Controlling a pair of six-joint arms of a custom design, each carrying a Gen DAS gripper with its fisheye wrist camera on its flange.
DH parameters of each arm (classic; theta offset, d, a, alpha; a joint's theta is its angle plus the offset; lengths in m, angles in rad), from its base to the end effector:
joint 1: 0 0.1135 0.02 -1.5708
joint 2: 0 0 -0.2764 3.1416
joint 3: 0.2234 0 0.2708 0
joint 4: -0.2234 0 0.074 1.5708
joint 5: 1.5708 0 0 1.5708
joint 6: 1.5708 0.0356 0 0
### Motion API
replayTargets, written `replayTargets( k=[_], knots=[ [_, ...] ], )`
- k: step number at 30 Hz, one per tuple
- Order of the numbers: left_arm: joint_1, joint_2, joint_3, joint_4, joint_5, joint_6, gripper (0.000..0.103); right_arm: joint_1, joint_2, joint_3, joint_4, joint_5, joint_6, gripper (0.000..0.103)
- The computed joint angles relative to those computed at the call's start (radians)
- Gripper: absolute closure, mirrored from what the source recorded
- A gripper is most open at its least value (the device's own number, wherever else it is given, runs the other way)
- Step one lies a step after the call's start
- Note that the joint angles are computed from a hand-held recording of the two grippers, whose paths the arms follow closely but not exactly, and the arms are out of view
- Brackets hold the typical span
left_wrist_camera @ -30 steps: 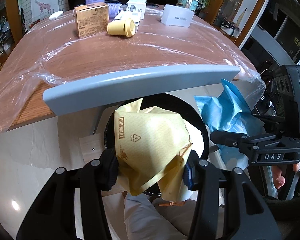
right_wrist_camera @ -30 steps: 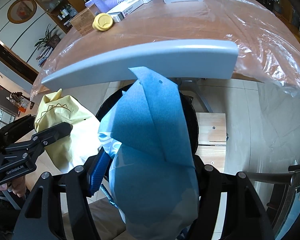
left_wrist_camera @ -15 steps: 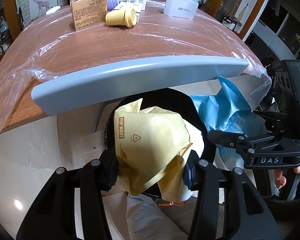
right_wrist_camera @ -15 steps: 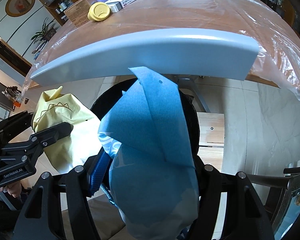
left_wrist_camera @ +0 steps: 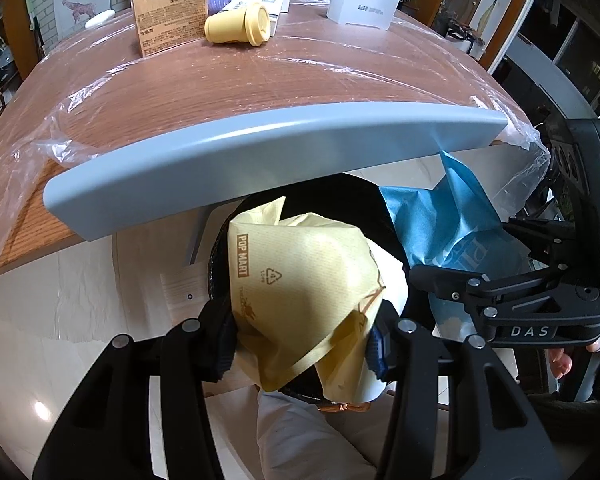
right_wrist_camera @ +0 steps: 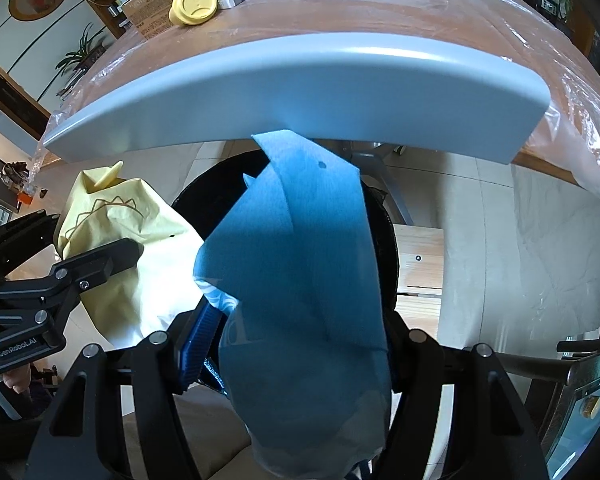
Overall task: Collect trash
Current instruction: 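Open both tools to drop the bag and cloth into the wastebasket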
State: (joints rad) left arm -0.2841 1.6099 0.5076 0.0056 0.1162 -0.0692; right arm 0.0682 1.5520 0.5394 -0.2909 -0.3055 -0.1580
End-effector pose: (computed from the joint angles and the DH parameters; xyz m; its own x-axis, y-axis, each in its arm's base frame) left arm 0.2422 -0.0750 0.0839 -0.8748 0.1839 -0.4483 0.2694 0.9536 -0.1345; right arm 0.2328 0.0266 0.0935 -0.9276 -0.2138 -0.3065 -0.2938 0.9239 0.2449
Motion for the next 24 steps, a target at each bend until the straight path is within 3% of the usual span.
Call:
replayTargets(
  k=[5,8,10,11,17,24],
  knots=[
    [0.001,0.012,0.008,0.003,0.005,0.008,0.051,-0.005,0.007,0.007,-0.006,0.003,-0.004,0.037],
    [-0.01,0.008,0.008,0.007,-0.004,0.017,0.046,-0.018,0.007,0.01,-0.002,0.008,-0.002,0.033],
    [-0.018,-0.003,0.002,0.015,-0.023,0.013,0.029,-0.033,0.003,0.011,-0.003,0.002,-0.003,0.027],
    [-0.016,-0.016,-0.007,0.019,-0.026,0.012,0.026,-0.037,-0.001,0.01,-0.004,0.001,-0.001,0.024],
    [0.005,-0.044,-0.011,-0.004,-0.015,0.007,0.025,-0.081,-0.061,0.014,-0.045,0.0,-0.019,0.021],
    [0.057,-0.229,-0.038,-0.094,0.031,0.024,0.023,-0.144,-0.254,0.029,-0.153,-0.007,-0.073,0.016]
  ],
)
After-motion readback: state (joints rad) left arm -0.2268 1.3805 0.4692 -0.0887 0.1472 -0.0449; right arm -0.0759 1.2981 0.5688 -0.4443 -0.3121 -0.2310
